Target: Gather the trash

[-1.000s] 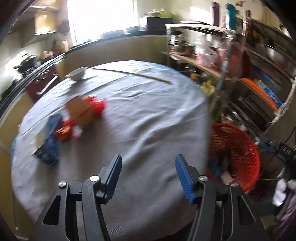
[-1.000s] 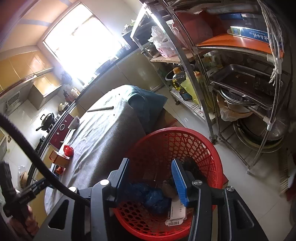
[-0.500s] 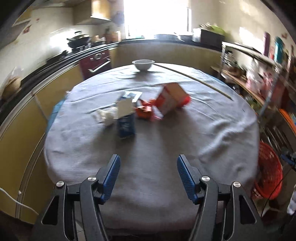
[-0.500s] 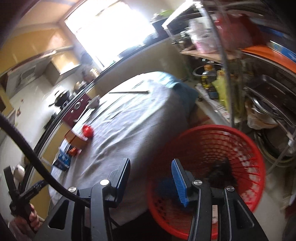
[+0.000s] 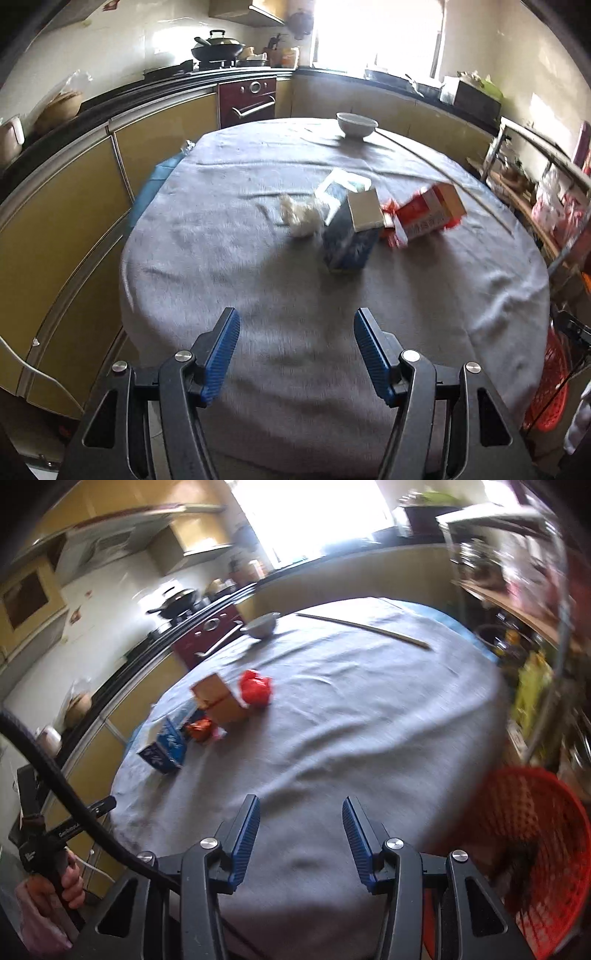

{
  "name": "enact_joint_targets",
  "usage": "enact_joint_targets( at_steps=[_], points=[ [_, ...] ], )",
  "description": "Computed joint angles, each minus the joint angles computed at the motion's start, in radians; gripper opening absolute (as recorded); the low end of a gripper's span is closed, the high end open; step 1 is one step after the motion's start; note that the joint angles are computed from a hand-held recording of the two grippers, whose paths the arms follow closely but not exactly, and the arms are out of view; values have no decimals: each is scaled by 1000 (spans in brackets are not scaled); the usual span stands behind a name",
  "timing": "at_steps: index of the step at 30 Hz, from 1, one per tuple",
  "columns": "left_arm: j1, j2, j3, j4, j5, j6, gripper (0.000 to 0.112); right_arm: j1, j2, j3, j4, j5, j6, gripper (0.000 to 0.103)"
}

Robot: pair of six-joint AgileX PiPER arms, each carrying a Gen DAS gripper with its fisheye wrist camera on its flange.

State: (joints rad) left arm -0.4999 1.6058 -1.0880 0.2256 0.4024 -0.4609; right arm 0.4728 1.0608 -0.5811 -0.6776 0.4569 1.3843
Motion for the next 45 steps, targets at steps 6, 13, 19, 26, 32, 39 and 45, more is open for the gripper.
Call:
enact_joint_targets(
  at_steps=[6, 13, 19, 26, 32, 39, 45],
  points=[
    [57, 106, -212, -148, 24, 119, 66, -81, 267, -279, 120, -112, -261, 50],
    [83, 391, -640, -303, 203, 189, 66, -123, 615, -705, 276, -96, -487, 46],
    [74, 534, -803, -319, 286, 175, 54, -152, 850, -1028, 380, 24, -617, 41],
    [92, 501, -704, -442, 253, 327, 28, -154, 889, -1040, 435, 93, -735, 39],
    [96, 377, -477, -586, 166, 500, 28, -140, 760, -809, 562, 49, -826, 39],
    [115, 276, -371, -638, 155, 529, 29, -80, 659, -652, 363, -24, -659, 46],
    [106, 257, -395, -550, 152, 446, 50, -65, 733, -746, 297, 66, -662, 59]
  ],
)
